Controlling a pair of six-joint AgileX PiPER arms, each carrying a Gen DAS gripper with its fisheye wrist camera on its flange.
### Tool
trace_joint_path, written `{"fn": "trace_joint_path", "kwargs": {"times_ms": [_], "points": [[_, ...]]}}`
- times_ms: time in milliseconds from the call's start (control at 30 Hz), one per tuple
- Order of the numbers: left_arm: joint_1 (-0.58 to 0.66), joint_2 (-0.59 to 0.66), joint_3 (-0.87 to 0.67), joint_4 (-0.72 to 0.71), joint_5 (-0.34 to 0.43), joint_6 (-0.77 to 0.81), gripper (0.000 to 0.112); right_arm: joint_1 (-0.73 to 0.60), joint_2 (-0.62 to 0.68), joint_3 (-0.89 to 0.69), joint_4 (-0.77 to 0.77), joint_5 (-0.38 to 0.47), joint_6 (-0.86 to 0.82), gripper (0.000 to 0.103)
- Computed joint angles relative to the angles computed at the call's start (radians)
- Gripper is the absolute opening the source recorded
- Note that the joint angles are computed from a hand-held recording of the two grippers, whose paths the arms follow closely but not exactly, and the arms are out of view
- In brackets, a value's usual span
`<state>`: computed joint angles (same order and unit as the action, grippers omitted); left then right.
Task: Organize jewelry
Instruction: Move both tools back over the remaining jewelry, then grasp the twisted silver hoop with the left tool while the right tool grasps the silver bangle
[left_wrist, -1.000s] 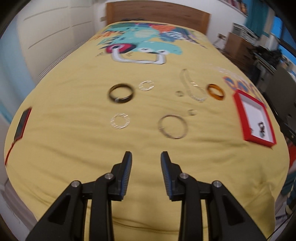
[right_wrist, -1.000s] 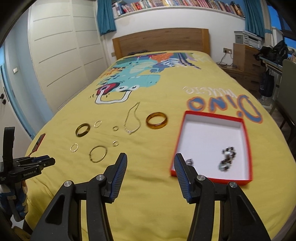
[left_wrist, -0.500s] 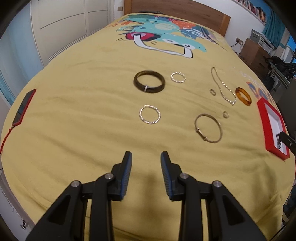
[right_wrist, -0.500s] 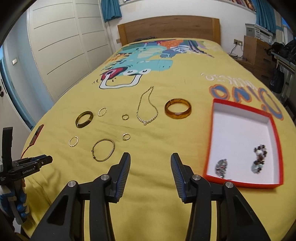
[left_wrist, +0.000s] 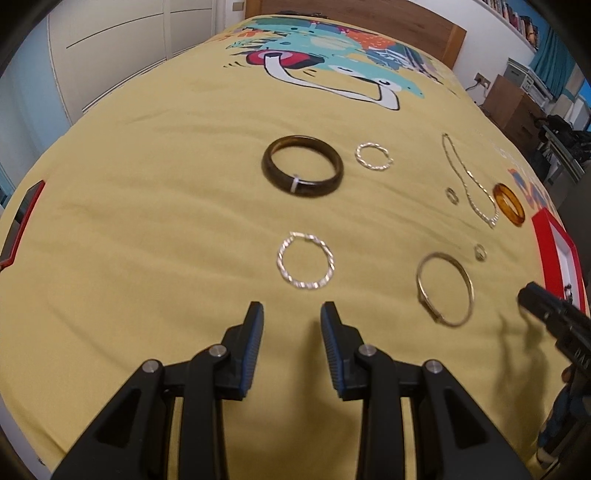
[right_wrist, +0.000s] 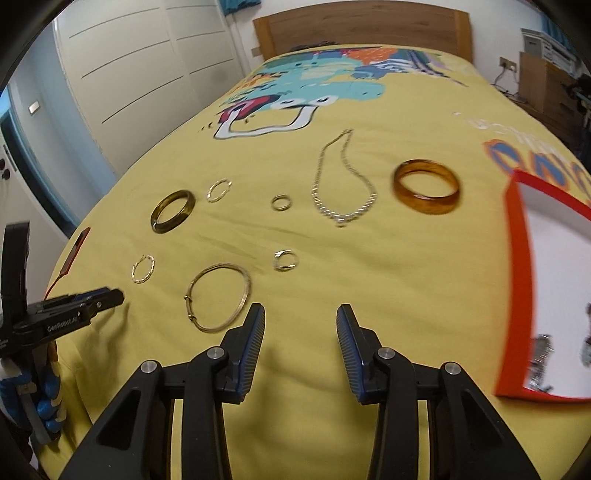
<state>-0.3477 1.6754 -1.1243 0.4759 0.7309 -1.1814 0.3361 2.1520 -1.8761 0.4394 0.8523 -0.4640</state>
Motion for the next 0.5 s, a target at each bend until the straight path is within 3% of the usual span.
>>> {"fn": "trace_joint_path", "kwargs": {"times_ms": [500], "points": [[0.106,0.071,-0.022,-0.068,-0.128,0.135,0.031,0.083,0.147,-0.170,-0.019,0.075,0.046,0.037]]}}
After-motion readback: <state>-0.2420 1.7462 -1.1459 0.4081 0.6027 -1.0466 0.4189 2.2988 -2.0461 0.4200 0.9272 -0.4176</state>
